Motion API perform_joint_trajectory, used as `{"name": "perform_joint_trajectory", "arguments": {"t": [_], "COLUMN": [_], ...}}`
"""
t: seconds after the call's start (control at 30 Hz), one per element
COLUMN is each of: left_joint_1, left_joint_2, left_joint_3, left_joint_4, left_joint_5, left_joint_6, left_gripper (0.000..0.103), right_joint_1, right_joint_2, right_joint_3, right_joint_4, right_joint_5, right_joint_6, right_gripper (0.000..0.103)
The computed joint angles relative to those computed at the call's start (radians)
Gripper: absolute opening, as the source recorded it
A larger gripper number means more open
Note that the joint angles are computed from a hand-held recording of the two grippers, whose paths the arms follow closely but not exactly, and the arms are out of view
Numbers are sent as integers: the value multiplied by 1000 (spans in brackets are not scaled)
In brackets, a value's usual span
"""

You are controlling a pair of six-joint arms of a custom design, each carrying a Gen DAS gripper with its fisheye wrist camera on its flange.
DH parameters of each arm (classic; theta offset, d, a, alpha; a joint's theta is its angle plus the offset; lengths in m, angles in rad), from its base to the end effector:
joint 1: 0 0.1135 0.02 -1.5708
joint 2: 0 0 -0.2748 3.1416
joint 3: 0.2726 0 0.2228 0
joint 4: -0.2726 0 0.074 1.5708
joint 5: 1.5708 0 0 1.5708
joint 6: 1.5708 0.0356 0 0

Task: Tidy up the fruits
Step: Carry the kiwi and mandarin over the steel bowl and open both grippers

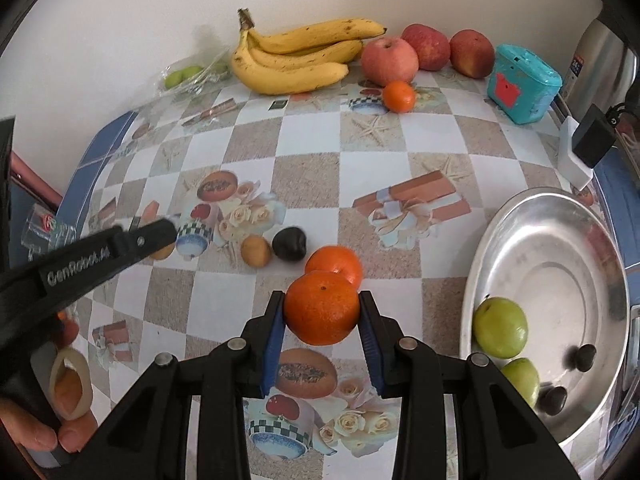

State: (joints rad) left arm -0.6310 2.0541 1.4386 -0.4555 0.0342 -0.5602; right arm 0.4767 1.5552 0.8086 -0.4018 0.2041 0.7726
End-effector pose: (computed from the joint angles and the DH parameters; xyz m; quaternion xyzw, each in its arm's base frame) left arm 0.3304 -0.2429 0.1857 0.0385 0.9680 -0.1524 0.1954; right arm 0.2331 0.1122 0.1873 0.1645 0.9589 0.0412 0.2274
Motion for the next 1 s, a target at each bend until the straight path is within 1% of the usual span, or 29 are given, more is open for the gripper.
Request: {"name": "perform_joint_trajectory", "arguments": {"t": [0.1, 0.27, 0.53, 0.67, 0.83, 1.0], "left_joint_1": [-17, -52, -134, -192, -267, -345], "left_joint_2": [-4, -1, 31, 62, 118, 185], "left_joint_3": [17, 53, 127, 195, 299, 421], "left_joint_4": [-16, -43, -83, -122, -176, -230], "left_joint_5": [-25, -71, -86, -107, -120, -139], "left_joint_6": [-7, -17, -42, -44, -38, -20], "left_gripper": [26, 26, 26, 26, 26, 26], "right_joint_1": [-26, -79, -228, -356, -557, -761], "right_joint_2": [-16, -55, -183, -275, -348, -417], "right_joint_3": [13, -5, -110, -169, -211, -247], "right_joint_4": [-19, -5, -18, -46, -91, -115], "right_joint_5": [5, -11, -38, -65, -104, -175], "right_joint_6": [-18, -59, -111, -163, -271, -391], "right_gripper": [37, 37, 37, 37, 37, 37]}}
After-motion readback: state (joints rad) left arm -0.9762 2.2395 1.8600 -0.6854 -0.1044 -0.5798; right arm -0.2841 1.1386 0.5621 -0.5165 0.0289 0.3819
